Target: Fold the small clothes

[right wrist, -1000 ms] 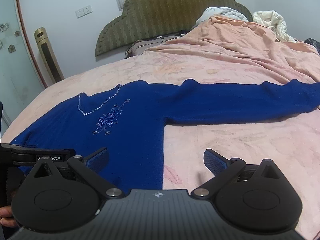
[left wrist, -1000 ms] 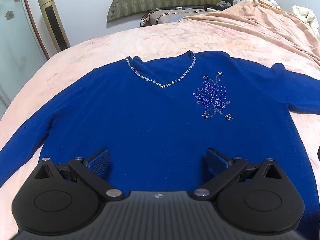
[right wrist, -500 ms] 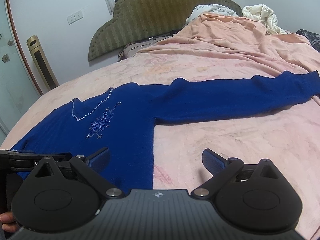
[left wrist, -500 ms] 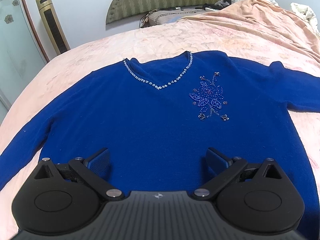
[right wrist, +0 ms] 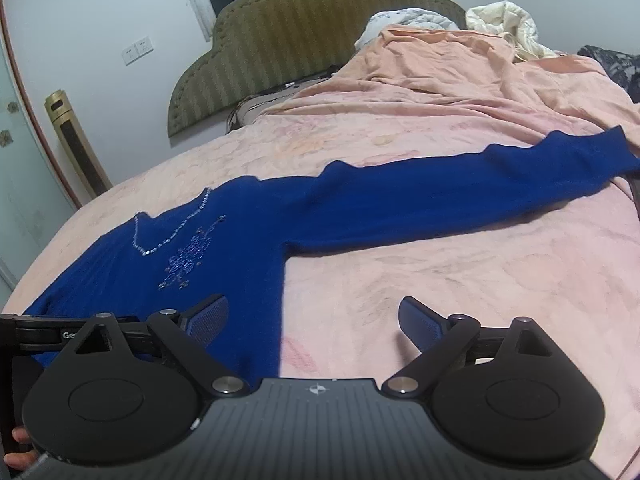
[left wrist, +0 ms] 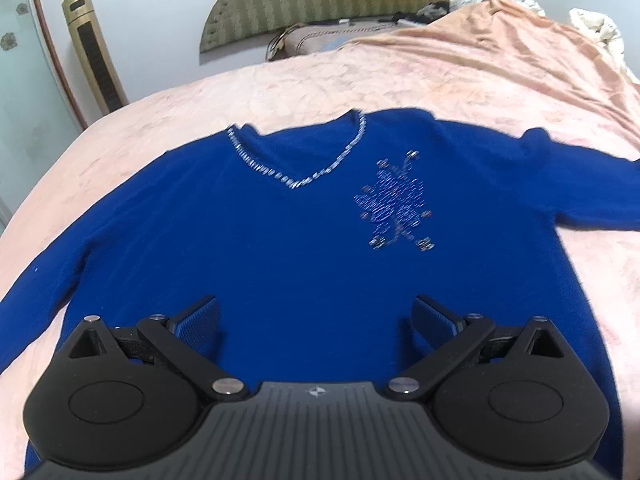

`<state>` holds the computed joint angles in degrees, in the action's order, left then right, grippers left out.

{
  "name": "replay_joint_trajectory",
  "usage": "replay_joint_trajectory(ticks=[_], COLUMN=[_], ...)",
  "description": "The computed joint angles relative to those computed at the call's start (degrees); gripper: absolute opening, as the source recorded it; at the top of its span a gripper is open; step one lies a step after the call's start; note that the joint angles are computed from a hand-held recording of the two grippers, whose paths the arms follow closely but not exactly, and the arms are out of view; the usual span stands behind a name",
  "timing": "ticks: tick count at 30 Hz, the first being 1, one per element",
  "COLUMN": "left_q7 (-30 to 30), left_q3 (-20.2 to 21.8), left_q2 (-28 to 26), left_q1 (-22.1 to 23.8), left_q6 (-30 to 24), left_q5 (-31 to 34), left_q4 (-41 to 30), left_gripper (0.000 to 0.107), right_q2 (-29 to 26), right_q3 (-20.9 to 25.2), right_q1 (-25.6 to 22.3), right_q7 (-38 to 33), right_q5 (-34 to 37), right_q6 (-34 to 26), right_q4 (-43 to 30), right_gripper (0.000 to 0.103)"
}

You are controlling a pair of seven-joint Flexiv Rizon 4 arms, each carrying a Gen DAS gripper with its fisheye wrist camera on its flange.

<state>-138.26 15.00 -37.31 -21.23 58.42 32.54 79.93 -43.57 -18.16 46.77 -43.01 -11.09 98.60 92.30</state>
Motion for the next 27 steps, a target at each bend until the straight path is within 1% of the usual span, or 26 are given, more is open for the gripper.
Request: replay_joint_trajectory(ticks=[3,6,9,12,14,17,19,22,23,25,26,27], left_q7=[0.4,2.1,2.7,3.8,4.1,4.7,4.9,5.1,5.2,5.3,5.4,5.5], left_q3=[0.0,-0.6,-0.9,-1.6,-1.3,-1.2,-1.0,-0.6,-0.6,-0.6,-0.7,-0.8], left_q2=[-0.4,-0.6,-0.8,-0.8,-0.9,-1.2,-1.3,-1.7,-1.8,-1.9,-1.9,-1.9], left_q1=[-0.3,0.1,0.5,1.3,1.1,1.0,0.8,0.5,0.5,0.6,0.7,0.8], left_q6=[0.0,-0.6,-0.6,-0.2,-0.3,-0.7,-1.3,-2.5,-2.9,-3.4,-3.7,-3.8], left_q5=[0.5,-0.1,-0.8,-2.2,-2.4,-2.7,-2.8,-2.4,-2.3,-2.3,-2.3,-2.4], left_q4=[-0.7,-1.1,-1.1,-0.8,-0.9,-1.1,-1.4,-2.0,-2.3,-2.5,-2.5,-2.6], left_gripper=[0.103,0.103,0.103,0.103,0.103,0.103,0.103,0.103,0.103,0.103,0.103,0.103], right_q2=[-0.3,-0.7,-1.4,-3.2,-4.6,-6.7,-8.2,-11.2,-12.4,-14.3,-15.1,-16.0], right_q3=[-2.2,-4.8,-7.2,-10.9,-11.8,-10.0,-7.8,-9.7,-9.6,-9.6,-9.7,-9.1], right_q1=[0.7,1.0,0.2,-0.3,-1.9,-6.4,-9.8,-10.8,-11.9,-13.2,-13.8,-14.9], right_q7=[0.9,2.5,5.6,9.9,13.3,16.9,18.9,22.2,23.4,25.2,26.2,27.0], right_q5=[1.3,3.7,7.1,10.7,12.2,12.3,11.9,12.3,12.6,13.2,13.4,13.3], right_q6=[0.7,1.2,1.6,1.2,0.7,0.2,0.1,0.6,1.3,1.7,1.6,1.2], right_q4=[0.5,1.0,1.3,0.5,-0.8,-4.1,-7.0,-10.4,-12.0,-14.9,-16.2,-18.2], right_gripper=[0.093,0.093,0.093,0.093,0.091,0.086,0.082,0.072,0.07,0.06,0.057,0.052])
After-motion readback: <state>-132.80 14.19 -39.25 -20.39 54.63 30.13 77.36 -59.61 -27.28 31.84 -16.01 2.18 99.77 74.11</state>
